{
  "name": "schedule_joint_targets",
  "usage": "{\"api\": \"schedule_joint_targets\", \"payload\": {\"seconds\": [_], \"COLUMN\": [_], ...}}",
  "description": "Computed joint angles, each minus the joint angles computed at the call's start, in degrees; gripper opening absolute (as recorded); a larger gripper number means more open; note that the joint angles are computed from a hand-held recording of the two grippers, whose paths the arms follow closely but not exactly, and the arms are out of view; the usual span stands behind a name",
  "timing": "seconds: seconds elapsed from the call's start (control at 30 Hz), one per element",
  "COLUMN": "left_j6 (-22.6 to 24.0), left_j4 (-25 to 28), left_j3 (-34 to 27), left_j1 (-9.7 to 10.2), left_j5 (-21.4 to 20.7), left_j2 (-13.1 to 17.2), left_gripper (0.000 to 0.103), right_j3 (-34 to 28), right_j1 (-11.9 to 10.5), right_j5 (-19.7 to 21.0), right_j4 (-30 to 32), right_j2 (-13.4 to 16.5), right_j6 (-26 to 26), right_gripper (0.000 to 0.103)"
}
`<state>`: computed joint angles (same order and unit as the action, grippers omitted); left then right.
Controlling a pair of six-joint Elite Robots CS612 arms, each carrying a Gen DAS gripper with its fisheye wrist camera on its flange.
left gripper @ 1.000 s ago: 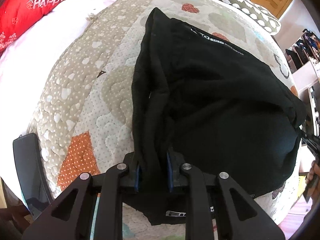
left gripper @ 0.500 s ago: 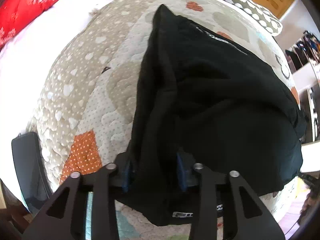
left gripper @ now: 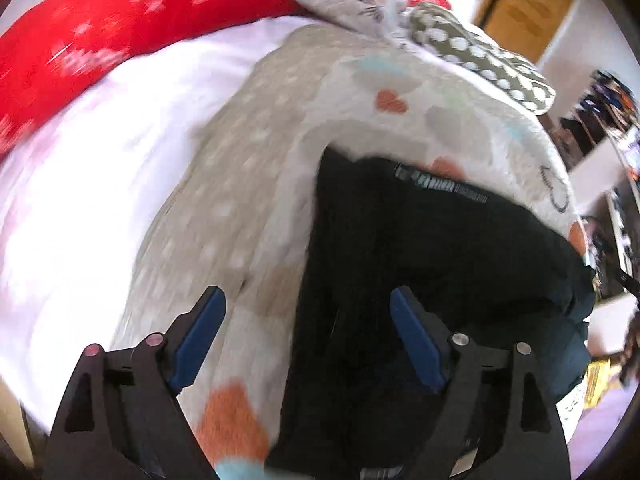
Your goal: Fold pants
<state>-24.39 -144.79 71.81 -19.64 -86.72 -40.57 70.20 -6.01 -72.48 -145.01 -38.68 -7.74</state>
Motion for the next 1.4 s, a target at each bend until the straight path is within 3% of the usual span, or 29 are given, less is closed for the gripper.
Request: {"api": "schedule_joint_targets", "payload": {"seconds": [0.1,0.23,0.43,0.5,0.53,0.57,0.6,0.67,0.7,0.73,0.8,0.9,1.1,1.17,1.23,1.4], "left_j6": [4.69,10.72,19.04,20.80,22.11,24.12,25.53,27.01,27.50,27.84,26.75,22.74,21.01,18.64,15.59,10.15], "left_j4": [4.42,13.32,27.20,28.47,28.29,27.31,26.79,25.82,25.29,24.06,21.36,14.82,5.24,2.54,0.77,-0.27], "left_j3": [-7.58,-18.96,-34.16,-36.00,-36.20,-35.86,-35.45,-34.59,-33.98,-32.69,-29.94,-24.46,-12.22,-8.82,-5.93,1.59], "left_j1": [0.92,1.23,1.98,1.94,1.80,1.54,1.37,1.24,1.21,1.17,1.22,2.20,2.38,2.56,2.36,1.74], "left_j5": [-1.78,-2.05,-7.58,-8.59,-8.41,-7.34,-6.93,-7.22,-7.86,-8.34,-8.49,-11.50,-13.16,-13.71,-13.88,-15.63], "left_j2": [4.24,10.36,18.64,19.68,19.81,19.75,19.55,19.08,18.66,17.88,16.00,12.14,4.18,2.23,1.00,-1.78], "left_gripper": [0.085,0.085,0.085,0.087,0.087,0.087,0.086,0.072,0.056,0.032,0.004,0.004,0.004,0.004,0.004,0.004], "right_j3": [-6.00,-12.23,-15.82,-16.38,-16.96,-17.10,-17.15,-16.44,-15.41,-14.83,-13.47,-10.11,0.91,4.12,6.87,13.08], "right_j1": [0.69,1.05,1.50,1.77,1.92,2.04,2.12,2.49,2.80,2.92,2.81,2.03,1.34,1.43,1.70,0.88], "right_j5": [0.24,2.17,1.58,-0.01,-1.03,-1.42,-1.69,-3.14,-4.26,-4.43,-3.49,0.38,6.80,8.15,5.66,6.07], "right_j4": [8.04,17.19,22.19,22.55,22.85,22.97,22.85,21.84,19.79,18.48,14.98,9.67,3.42,6.17,10.95,17.45], "right_j2": [3.10,6.58,8.76,8.99,9.24,9.16,9.03,8.28,7.53,7.05,5.67,2.34,-6.33,-8.41,-9.63,-10.58], "right_j6": [-7.38,-11.97,-17.80,-18.88,-19.59,-20.27,-20.39,-20.99,-21.90,-22.20,-21.50,-19.34,-22.19,-25.13,-27.00,-21.10], "right_gripper": [0.081,0.081,0.081,0.064,0.042,0.019,0.008,0.004,0.004,0.004,0.004,0.004,0.004,0.004,0.004,0.003]}}
